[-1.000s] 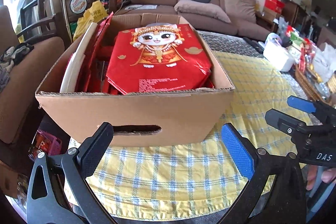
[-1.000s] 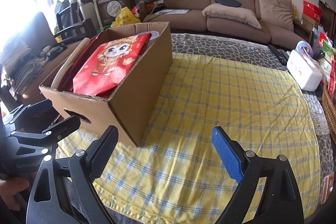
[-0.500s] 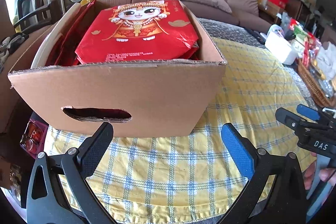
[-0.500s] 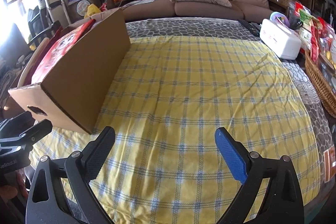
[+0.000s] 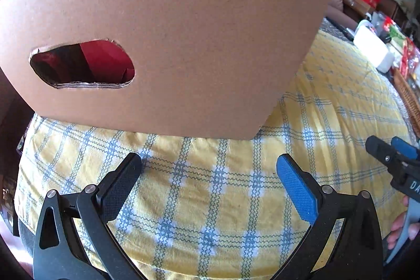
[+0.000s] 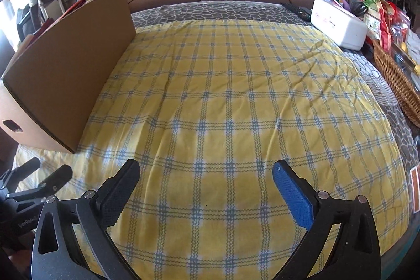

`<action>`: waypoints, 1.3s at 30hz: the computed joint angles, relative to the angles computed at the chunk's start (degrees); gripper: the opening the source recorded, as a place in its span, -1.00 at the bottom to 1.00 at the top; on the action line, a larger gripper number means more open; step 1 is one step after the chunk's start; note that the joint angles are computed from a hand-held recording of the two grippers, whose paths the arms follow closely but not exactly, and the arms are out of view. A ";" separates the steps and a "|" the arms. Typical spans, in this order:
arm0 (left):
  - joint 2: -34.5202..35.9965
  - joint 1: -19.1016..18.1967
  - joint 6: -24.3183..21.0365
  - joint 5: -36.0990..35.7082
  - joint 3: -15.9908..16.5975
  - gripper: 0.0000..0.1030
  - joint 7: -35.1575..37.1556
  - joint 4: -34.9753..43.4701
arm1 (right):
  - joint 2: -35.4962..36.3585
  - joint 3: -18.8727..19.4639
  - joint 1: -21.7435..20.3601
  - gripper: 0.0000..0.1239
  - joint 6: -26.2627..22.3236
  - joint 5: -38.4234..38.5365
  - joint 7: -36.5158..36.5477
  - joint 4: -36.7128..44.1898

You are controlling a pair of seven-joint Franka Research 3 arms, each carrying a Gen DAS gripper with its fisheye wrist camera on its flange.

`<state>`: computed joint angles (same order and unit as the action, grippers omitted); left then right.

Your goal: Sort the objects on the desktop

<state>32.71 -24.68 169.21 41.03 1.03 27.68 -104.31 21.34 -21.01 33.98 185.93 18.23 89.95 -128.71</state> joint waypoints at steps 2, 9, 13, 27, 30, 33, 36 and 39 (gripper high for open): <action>0.24 -0.04 -0.32 -0.12 0.39 1.00 -0.39 0.33 | 1.59 -1.32 1.16 0.66 -0.43 0.13 0.35 0.57; 1.44 -1.78 -3.90 3.68 1.91 1.00 -0.26 2.47 | 4.41 -4.31 4.93 0.66 0.88 1.95 0.70 0.62; 1.42 -1.60 -3.36 5.22 1.99 1.00 -1.72 2.27 | 4.29 -3.23 3.89 0.66 0.86 2.69 -0.16 0.76; 1.66 -1.13 -3.96 6.72 0.72 1.00 -3.31 2.79 | 4.25 -2.77 3.61 0.66 0.88 3.66 -1.04 0.82; 1.60 -1.08 -3.91 6.90 0.70 1.00 -3.48 2.68 | 4.32 -3.12 3.98 0.66 0.79 3.73 -1.06 0.83; 1.59 -1.09 -3.90 7.02 0.68 1.00 -3.64 2.66 | 4.24 -2.88 3.76 0.66 0.83 3.75 -1.10 0.81; 1.23 -0.87 -3.54 7.13 0.66 1.00 -3.72 2.19 | 4.25 -2.99 3.88 0.66 0.83 3.78 -1.10 0.79; 1.25 -1.26 -3.79 7.34 0.73 1.00 -4.13 2.25 | 4.27 -3.03 3.90 0.66 0.78 3.78 -1.11 0.84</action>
<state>33.96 -25.93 165.42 48.37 1.77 23.55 -102.06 25.61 -24.04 37.87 186.71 22.02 88.84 -127.87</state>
